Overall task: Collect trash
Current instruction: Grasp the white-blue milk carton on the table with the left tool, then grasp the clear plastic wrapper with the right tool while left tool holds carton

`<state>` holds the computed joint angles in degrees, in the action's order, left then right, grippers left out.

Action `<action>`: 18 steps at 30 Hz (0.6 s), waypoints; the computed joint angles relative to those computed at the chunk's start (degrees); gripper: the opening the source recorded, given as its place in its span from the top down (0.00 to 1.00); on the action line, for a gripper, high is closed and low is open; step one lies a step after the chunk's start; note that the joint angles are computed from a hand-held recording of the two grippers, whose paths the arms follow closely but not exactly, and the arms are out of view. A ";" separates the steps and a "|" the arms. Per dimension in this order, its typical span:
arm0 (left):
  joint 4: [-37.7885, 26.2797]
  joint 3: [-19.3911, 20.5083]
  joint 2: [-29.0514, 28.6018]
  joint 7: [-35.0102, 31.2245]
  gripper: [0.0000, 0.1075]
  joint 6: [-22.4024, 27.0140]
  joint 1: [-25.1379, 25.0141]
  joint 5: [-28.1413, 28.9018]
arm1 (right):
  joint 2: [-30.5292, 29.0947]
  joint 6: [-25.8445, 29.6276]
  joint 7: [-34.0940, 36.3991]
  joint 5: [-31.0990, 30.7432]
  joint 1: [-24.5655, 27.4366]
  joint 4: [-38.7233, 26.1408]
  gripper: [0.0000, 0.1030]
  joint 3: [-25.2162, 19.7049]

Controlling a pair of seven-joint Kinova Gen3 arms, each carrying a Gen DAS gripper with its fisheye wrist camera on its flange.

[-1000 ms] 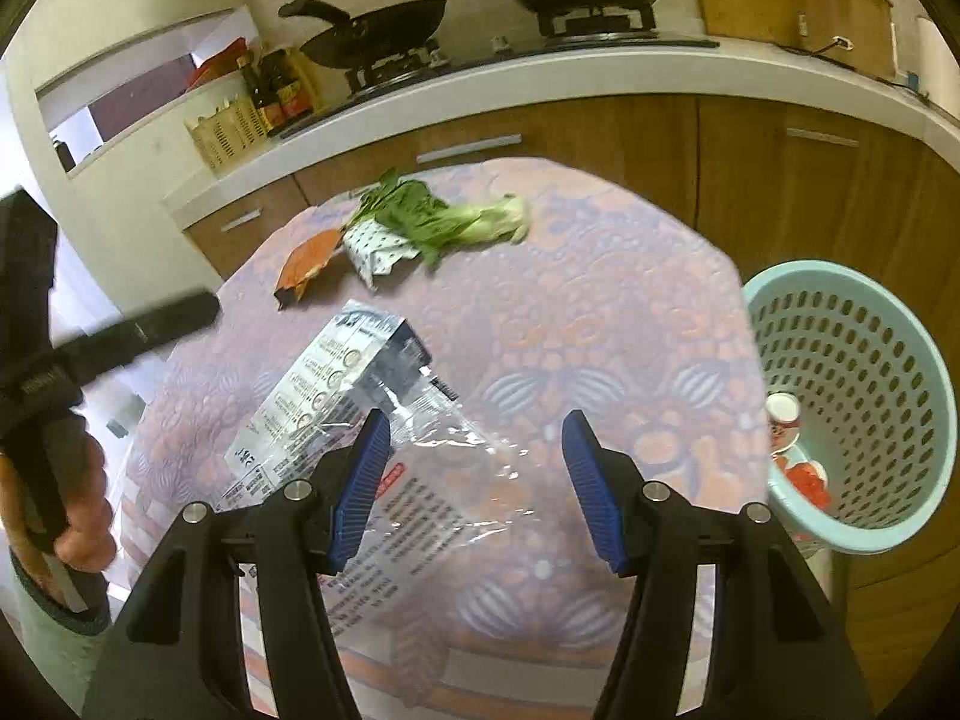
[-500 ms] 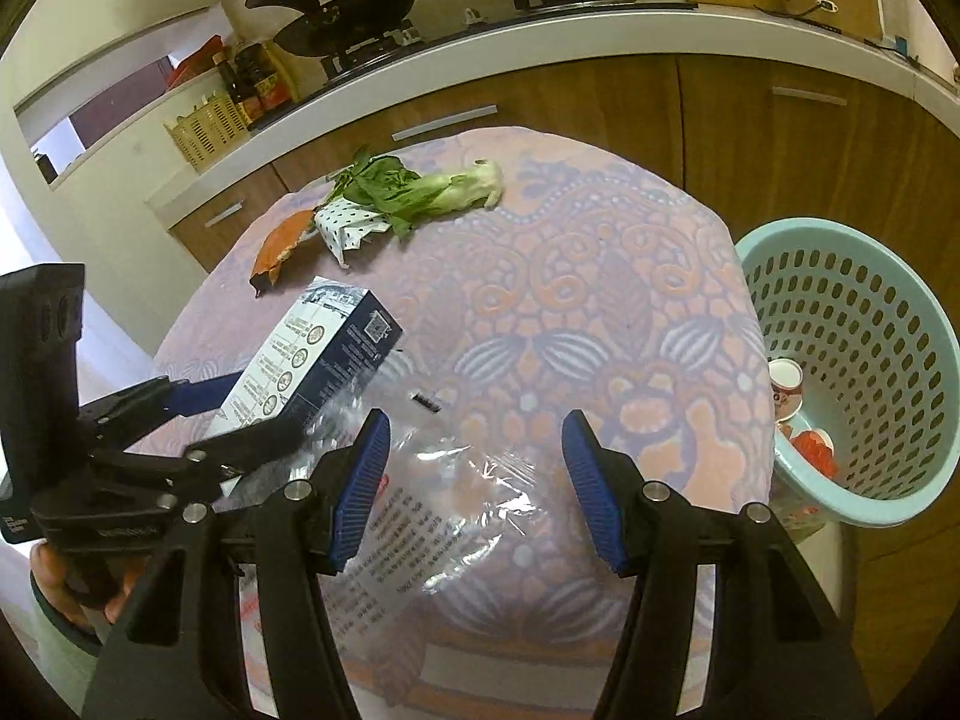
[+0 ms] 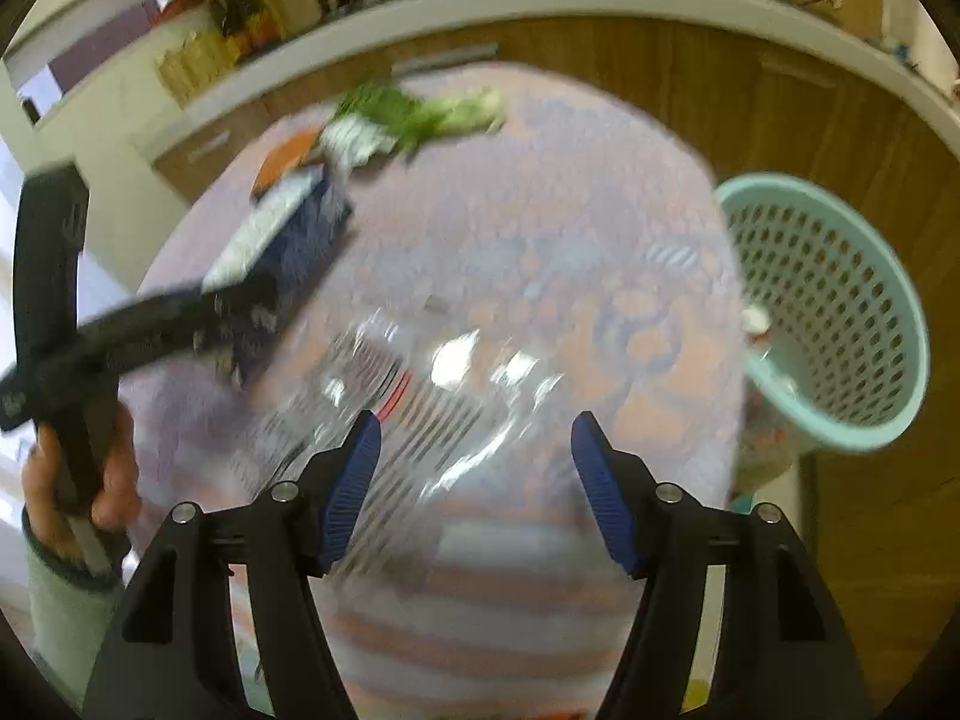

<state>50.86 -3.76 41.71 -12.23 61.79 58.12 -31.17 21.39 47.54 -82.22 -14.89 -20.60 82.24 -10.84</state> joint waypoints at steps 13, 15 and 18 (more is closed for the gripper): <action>11.00 -0.90 -6.00 11.68 0.52 -3.06 2.53 -6.09 | 5.46 -0.36 -8.76 6.90 -10.67 -5.83 0.15 1.80; 12.78 -0.50 -7.04 13.11 0.52 -3.44 2.55 -7.07 | 3.58 -3.57 -12.00 9.52 -12.01 -3.09 0.15 2.34; 14.36 0.40 -7.97 14.30 0.52 -3.97 2.34 -8.35 | 1.02 -5.09 -15.82 10.56 -12.29 0.87 0.08 2.88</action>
<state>65.22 -3.37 33.74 2.08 57.82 60.46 -39.52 22.42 42.44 -98.04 -4.33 -32.89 83.12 -7.95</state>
